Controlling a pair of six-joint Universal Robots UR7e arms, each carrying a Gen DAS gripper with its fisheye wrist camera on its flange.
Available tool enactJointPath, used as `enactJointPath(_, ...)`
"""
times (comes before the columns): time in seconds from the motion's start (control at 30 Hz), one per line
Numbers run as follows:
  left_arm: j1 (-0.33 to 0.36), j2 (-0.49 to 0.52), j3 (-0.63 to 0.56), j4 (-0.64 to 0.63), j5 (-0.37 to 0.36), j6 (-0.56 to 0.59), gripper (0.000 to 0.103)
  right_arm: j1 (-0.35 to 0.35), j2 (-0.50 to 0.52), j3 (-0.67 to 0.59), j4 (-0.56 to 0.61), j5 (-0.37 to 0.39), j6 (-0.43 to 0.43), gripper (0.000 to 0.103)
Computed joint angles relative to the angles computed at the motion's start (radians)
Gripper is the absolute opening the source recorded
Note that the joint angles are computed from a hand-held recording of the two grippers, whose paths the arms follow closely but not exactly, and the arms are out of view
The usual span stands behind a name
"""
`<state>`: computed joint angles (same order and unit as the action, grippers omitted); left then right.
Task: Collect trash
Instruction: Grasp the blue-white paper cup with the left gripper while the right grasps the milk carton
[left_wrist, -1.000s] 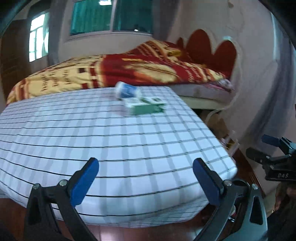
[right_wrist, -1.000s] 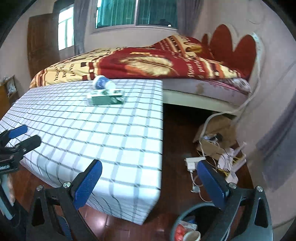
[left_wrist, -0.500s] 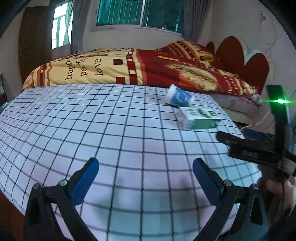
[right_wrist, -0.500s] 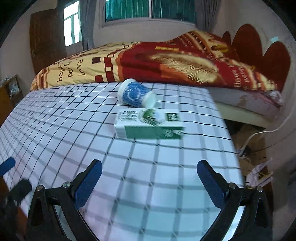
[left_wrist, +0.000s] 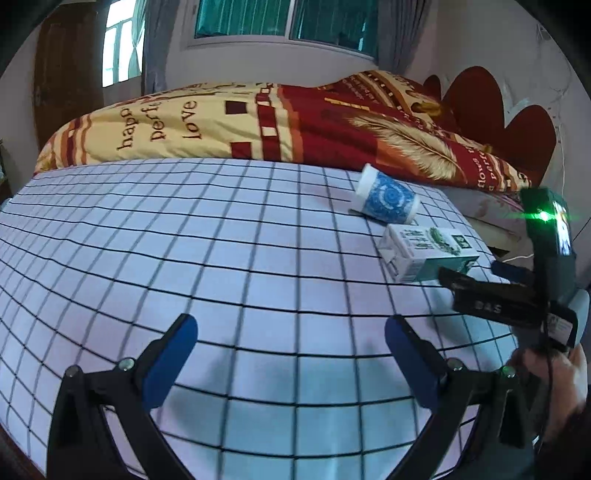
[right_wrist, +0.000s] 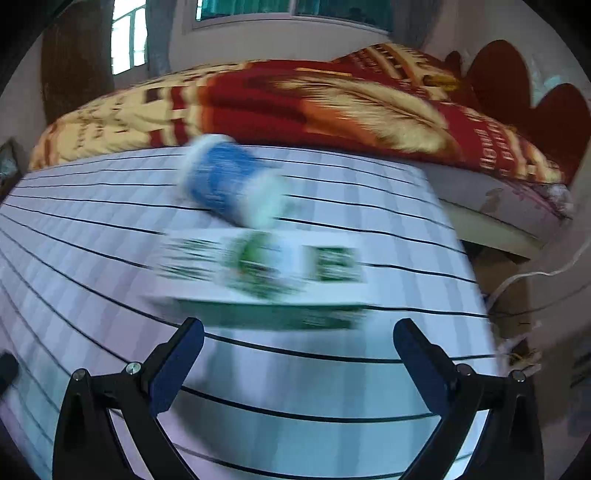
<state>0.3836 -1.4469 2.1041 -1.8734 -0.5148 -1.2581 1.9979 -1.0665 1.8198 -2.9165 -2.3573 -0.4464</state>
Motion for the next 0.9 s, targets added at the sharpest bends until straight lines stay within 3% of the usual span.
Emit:
enactJointPath(0.03, 0.001, 0.010, 0.000, -0.020, 0.001, 0.017, 0.102, -0.010, -0.011, 0.004, -0.008, -0.020, -0.017, 0.103)
enactJointPath(0.17, -0.004, 0.039, -0.012, -0.009, 0.019, -0.017, 0.102, -0.005, -0.054, 0.033, 0.025, 0.071, -0.052, 0.103)
enactJointPath(0.3, -0.010, 0.014, -0.020, 0.099, 0.019, -0.114, 0.102, 0.026, -0.007, -0.003, 0.062, 0.143, 0.010, 0.103)
enactJointPath(0.47, 0.009, -0.010, -0.028, 0.148, -0.011, -0.133, 0.102, 0.042, 0.088, -0.076, 0.072, 0.036, 0.100, 0.103)
enactJointPath(0.7, 0.023, 0.036, -0.027, -0.004, -0.011, -0.011, 0.102, -0.030, -0.019, -0.001, -0.011, 0.002, -0.005, 0.103)
enactJointPath(0.77, 0.024, 0.058, -0.030, -0.048, -0.010, 0.025, 0.102, -0.059, -0.049, -0.009, 0.020, -0.011, 0.021, 0.103)
enactJointPath(0.83, 0.028, 0.083, -0.038, -0.091, -0.009, 0.058, 0.102, -0.085, -0.107, 0.001, 0.063, 0.062, 0.069, 0.103)
enactJointPath(0.9, 0.032, 0.103, -0.045, -0.118, -0.003, 0.071, 0.102, -0.077, -0.123, 0.008, 0.057, 0.118, 0.047, 0.103)
